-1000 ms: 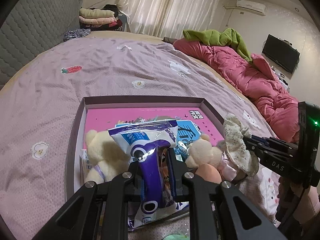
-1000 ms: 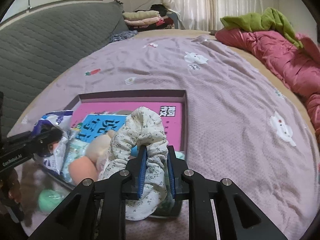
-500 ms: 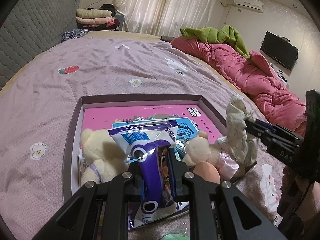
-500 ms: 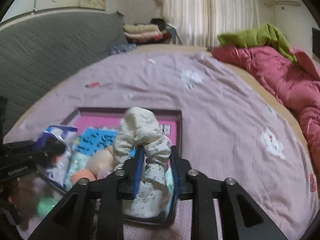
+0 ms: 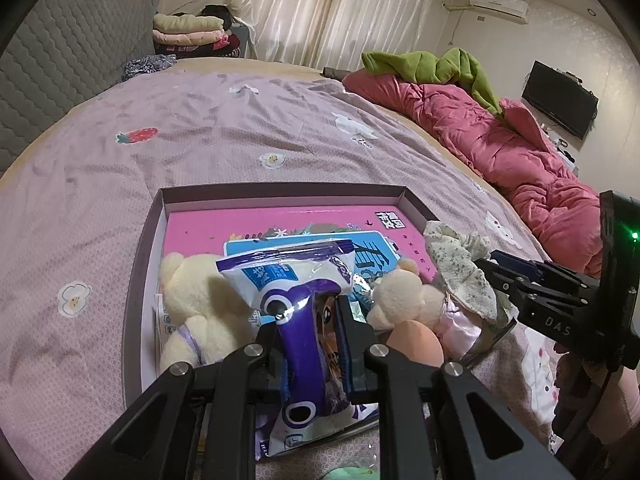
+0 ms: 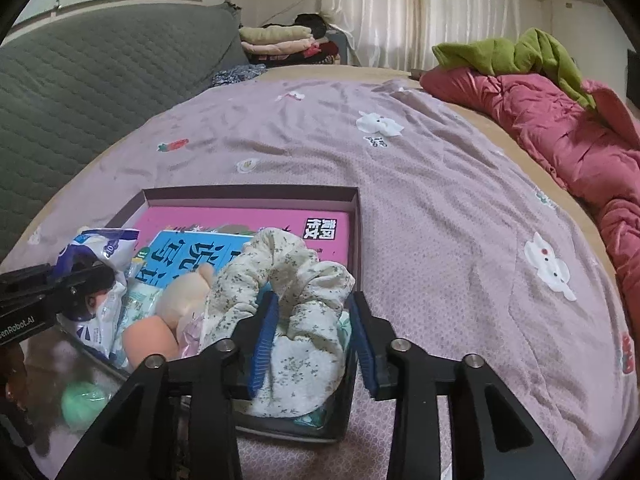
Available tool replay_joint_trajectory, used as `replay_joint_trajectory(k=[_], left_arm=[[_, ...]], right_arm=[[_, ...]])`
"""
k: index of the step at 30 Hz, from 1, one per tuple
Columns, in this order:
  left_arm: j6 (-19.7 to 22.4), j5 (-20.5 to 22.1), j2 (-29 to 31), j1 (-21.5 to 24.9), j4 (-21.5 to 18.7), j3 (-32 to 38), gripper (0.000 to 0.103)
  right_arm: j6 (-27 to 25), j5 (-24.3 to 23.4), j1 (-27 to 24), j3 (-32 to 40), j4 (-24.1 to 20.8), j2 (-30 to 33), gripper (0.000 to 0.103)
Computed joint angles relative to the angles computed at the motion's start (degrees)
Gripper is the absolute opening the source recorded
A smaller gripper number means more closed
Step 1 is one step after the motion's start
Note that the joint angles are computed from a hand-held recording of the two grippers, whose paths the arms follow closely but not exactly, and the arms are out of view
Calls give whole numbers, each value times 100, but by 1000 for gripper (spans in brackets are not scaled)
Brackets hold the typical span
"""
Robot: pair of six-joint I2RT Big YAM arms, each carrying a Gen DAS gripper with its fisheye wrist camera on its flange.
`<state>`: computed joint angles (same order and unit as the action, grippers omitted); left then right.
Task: Organize soft objects
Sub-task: 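Lower the scrunchie into tray with right gripper while left gripper carries bag over tray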
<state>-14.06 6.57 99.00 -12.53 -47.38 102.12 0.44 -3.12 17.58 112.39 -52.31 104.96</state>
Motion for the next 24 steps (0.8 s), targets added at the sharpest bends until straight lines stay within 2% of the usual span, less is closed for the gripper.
replay_joint_trajectory(k=[3, 14, 17, 24], left_arm=[[8, 3, 26, 6, -23, 30, 20], [-41, 132, 129, 37, -171, 119, 21], [-61, 172, 137, 53, -187, 130, 21], [-14, 92, 152, 37, -258, 179, 23]], right_arm=[[79, -79, -26, 5, 29, -18, 52], [-8, -153, 6, -40, 94, -83, 55], [-15, -162, 7, -38, 87, -83, 59], [-26, -173, 7, -33, 70, -87, 61]])
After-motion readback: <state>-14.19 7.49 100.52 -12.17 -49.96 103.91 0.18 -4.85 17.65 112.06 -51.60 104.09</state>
